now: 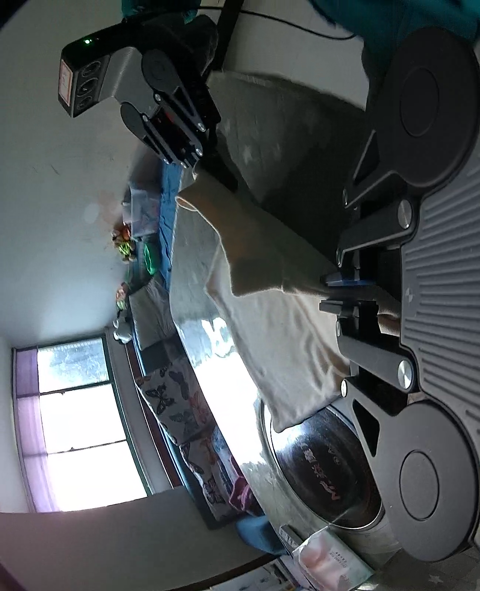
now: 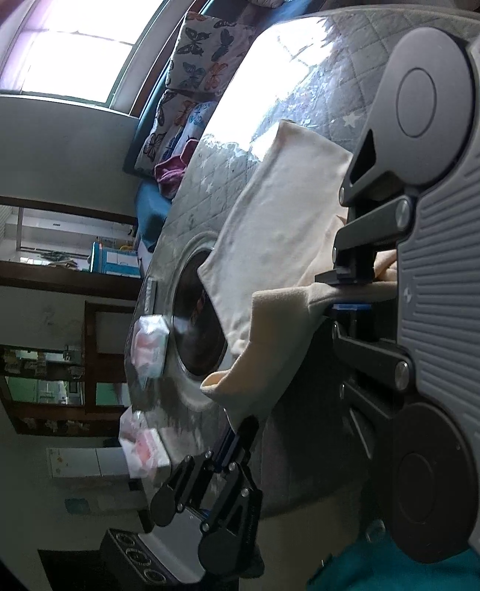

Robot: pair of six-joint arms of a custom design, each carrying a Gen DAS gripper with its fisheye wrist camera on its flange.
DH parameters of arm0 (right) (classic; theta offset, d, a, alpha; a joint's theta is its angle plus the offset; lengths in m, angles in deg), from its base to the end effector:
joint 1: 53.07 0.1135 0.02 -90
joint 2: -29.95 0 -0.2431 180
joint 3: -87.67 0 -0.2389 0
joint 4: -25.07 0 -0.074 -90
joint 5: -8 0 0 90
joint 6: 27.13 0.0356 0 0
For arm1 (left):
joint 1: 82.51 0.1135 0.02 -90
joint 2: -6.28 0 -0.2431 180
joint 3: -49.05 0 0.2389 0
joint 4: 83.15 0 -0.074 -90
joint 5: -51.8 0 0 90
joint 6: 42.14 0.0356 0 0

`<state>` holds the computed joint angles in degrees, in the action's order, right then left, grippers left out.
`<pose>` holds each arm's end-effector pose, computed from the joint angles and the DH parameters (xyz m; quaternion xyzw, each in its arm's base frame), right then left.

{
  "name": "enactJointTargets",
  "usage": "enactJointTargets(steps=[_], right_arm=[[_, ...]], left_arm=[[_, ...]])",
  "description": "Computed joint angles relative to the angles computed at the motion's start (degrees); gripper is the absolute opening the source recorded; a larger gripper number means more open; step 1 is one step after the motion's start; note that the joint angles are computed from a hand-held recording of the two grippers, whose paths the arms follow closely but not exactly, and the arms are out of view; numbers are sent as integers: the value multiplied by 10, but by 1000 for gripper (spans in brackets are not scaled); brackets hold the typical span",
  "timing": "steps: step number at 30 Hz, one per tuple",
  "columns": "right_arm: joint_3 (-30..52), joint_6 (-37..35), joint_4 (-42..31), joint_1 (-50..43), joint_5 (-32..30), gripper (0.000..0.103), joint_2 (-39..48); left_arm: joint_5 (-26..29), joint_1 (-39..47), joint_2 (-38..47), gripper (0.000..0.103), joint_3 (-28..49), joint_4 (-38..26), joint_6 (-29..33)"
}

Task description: Fold clothes

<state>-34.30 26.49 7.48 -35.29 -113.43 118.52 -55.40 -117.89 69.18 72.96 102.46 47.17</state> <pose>0.2699 0.1060 0.1574 -0.4955 0.7565 0.1941 0.3803 0.1570 -0.0986 0.1202 0.1918 0.8521 -0.0200 0.4866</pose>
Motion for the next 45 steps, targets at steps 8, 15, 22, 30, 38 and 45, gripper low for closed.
enactJointTargets(steps=[8, 15, 22, 30, 38, 45], right_arm=[[-49, -48, -177, -43, -39, 5, -182], [-39, -18, -168, -49, -44, 4, -164], [-20, 11, -119, -40, -32, 4, -121], [94, 60, -45, -18, -3, 4, 21], [252, 131, 7, 2, 60, 4, 229], [282, 205, 50, 9, 90, 11, 321]], left_arm=[[-52, -108, -185, 7, 36, -252, -83], [-30, -61, -133, 6, 45, -192, -58], [25, 22, -55, 5, 50, -104, -25], [90, 139, 135, 5, 138, 25, 44], [93, 189, 397, 5, 300, 87, 49], [60, 191, 453, 14, 335, 86, 7]])
